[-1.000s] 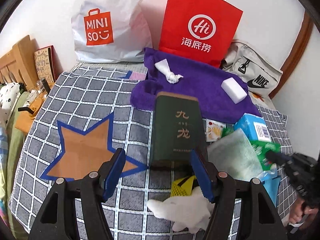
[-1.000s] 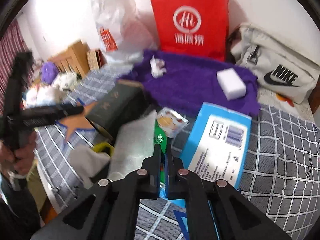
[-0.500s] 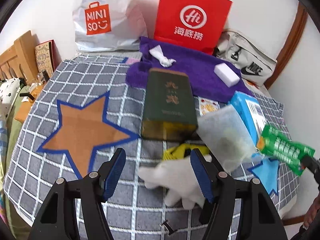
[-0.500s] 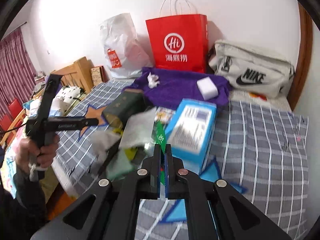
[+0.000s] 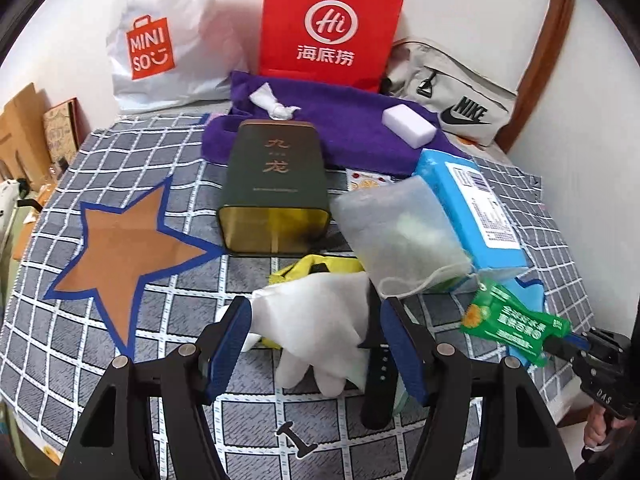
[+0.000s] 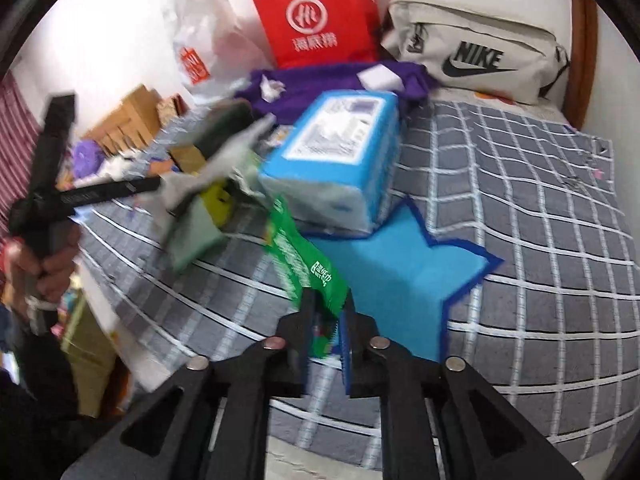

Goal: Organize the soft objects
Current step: 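Grasp the white glove with the left gripper while the right gripper grasps the green snack packet, then lift and carry the glove and green packet with both grippers to the purple towel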

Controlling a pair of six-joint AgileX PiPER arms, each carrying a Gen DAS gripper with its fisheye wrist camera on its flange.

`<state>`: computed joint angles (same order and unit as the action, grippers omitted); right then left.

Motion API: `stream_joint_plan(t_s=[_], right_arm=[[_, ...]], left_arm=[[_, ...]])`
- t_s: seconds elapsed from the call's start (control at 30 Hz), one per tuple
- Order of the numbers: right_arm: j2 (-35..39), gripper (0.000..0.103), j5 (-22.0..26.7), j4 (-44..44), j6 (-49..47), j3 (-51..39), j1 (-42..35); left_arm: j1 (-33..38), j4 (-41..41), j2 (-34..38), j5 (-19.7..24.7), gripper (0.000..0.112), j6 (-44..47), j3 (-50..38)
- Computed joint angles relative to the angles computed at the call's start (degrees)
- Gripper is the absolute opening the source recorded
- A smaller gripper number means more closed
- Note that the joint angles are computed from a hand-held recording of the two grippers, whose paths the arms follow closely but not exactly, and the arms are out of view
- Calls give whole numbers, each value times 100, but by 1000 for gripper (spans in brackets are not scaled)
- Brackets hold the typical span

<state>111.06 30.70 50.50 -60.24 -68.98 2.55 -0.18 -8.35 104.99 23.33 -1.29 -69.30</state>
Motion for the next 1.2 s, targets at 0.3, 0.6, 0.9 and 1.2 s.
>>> stream_joint_plan(t_s=[0.3, 0.6, 0.9, 1.2], right_arm=[[316, 68, -91, 373, -616, -263, 238], [588, 68, -249, -435, -181, -590, 475], [1258, 77, 147, -801, 159, -1437, 939], [944, 33, -114, -919, 512, -1059, 954]], left_arm=[[137, -137, 441, 56, 60, 131, -238], [312, -1153, 462, -28, 22, 1229, -161], [515, -2034, 134, -8, 12, 2183, 66], [692, -2904, -121, -21, 12, 2976, 206]])
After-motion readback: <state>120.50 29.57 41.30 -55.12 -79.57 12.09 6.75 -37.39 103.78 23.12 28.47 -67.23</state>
